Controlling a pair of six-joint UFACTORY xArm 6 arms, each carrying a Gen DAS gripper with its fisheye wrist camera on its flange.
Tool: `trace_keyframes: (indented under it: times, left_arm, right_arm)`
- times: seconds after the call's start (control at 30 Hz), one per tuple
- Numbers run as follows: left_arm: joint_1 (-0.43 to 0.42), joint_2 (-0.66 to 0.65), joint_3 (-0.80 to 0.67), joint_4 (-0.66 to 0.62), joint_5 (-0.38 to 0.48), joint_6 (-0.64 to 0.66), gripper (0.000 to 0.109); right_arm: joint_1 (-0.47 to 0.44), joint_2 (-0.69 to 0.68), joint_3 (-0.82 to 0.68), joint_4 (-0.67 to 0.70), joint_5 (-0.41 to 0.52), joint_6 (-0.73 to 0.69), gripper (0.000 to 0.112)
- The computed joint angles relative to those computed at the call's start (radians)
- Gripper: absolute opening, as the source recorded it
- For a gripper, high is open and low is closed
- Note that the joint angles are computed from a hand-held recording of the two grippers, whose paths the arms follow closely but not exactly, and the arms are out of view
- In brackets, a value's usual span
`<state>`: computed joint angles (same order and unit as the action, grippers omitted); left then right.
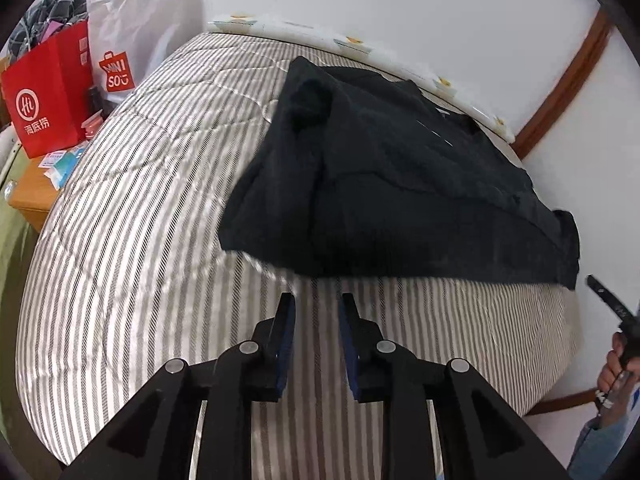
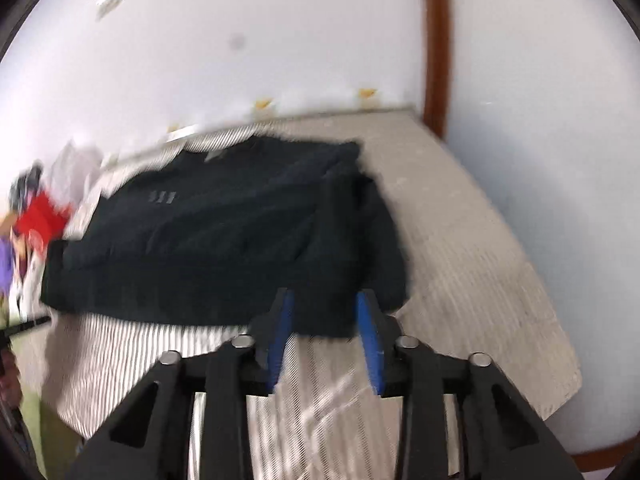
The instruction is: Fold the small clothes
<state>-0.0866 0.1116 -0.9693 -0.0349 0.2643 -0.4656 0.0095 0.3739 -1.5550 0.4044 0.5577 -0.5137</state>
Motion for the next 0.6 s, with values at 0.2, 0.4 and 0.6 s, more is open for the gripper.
trace_keyframes:
  times: [0.2,0.4,0.6]
  left_arm:
    - [-0.026,-0.027,0.023,-0.017,0.01,0.067,0.025]
    - [-0.04,0.009,-0.017,-0.059,0.031,0.124,0.025]
    - [-0.05,0.074,-0.097,-0.082,0.06,0.154,0.025]
  right_arm:
    - [0.029,0.053,0.015,-0.011,0.043,-0.019,0.006]
    - [0.032,0.119,-0.029,-0.011,0.018,0.007,0.006]
    - [0.046,0.1,-0.034,0.096,0.012,-0.106,0.006]
